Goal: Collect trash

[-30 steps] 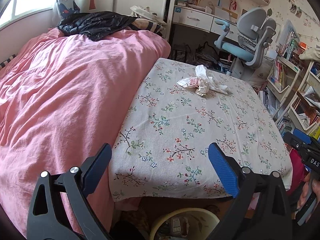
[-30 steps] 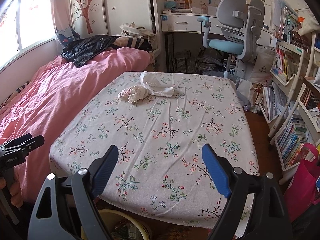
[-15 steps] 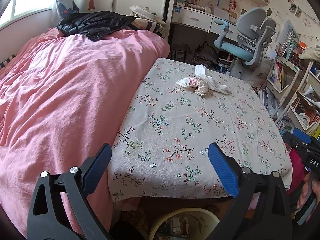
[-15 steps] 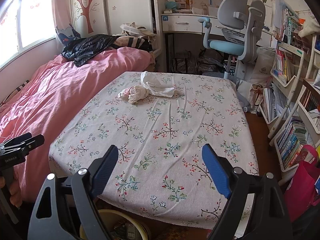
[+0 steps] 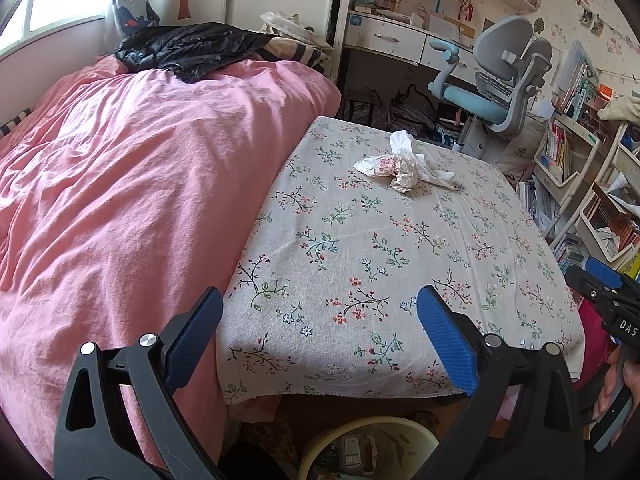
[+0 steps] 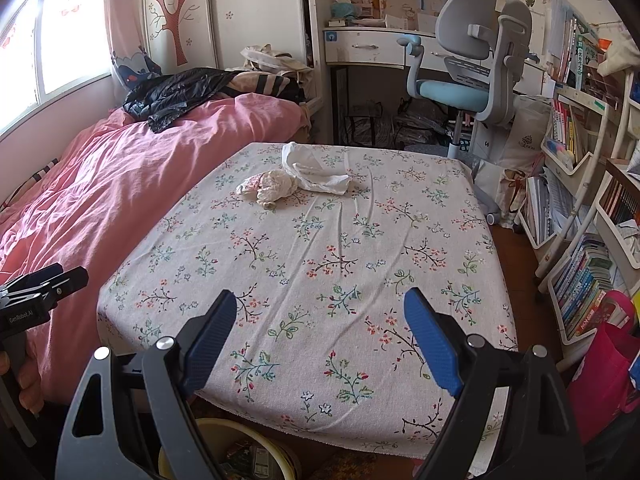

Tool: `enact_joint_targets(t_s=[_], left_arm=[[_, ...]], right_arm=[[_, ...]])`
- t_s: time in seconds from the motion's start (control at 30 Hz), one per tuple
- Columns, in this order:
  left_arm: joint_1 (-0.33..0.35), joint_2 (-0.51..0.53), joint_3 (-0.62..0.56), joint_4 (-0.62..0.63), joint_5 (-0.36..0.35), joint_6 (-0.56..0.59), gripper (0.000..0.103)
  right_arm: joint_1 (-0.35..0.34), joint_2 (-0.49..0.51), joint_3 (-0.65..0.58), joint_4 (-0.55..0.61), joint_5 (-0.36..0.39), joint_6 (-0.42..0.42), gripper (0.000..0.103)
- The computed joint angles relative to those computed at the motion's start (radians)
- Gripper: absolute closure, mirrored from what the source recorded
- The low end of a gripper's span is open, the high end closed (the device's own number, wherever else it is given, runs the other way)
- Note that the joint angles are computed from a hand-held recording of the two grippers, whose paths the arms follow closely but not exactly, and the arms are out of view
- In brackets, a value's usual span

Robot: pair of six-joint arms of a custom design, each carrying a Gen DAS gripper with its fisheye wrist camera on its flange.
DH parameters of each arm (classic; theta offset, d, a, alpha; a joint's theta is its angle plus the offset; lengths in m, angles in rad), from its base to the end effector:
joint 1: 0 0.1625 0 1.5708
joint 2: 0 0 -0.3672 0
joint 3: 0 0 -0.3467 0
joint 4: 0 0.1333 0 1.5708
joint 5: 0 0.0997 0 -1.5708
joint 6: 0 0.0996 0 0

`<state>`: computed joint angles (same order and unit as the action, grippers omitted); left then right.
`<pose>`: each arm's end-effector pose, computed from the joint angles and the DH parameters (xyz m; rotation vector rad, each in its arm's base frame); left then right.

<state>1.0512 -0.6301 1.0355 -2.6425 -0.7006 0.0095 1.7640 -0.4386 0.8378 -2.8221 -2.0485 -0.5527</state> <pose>-0.1823 -0.7406 0.2533 0.2404 2.2793 -1.0231 0.2364 -0.7527 0.2005 0.6190 -2.3003 0.9542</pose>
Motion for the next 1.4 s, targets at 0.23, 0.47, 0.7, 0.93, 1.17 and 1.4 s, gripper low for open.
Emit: enact_joint_targets(t_s=[0.23,0.47,0.7,0.93,1.17,1.4], left_arm=[[0.000,0.000,-0.001,-0.003,0.001,0.000,0.009],[0.000,0.000,-0.001,-0.004,0.000,-0.001,0.009],[0.000,-0.001,0.000,-0.005,0.000,0.000,0.009],[0.001,0.000,0.000,-0.005,0.000,0.001,0.009],[0.001,-0.001,0.000,-0.006,-0.001,0.001,0.009],[0.000,0.000,-0.001,-0.006,0.002,0.001,0.009]], right_arm=[[0.000,0.001,0.000,-0.001,0.000,0.000,0.020],[0.001,0.001,0.000,-0.001,-0.001,-0.001,0.020],[0.000,-0.001,0.002,-0.003,-0.001,-0.009,0.020],[-0.001,0.001,-0.004,0.002,-0.003,-0.017,0.020],[0.000,0.004,-0.007,0.004,-0.005,-0.019,0.020],[-0.001,0.006,-0.007,0.004,-0.008,-0.031,0.020]])
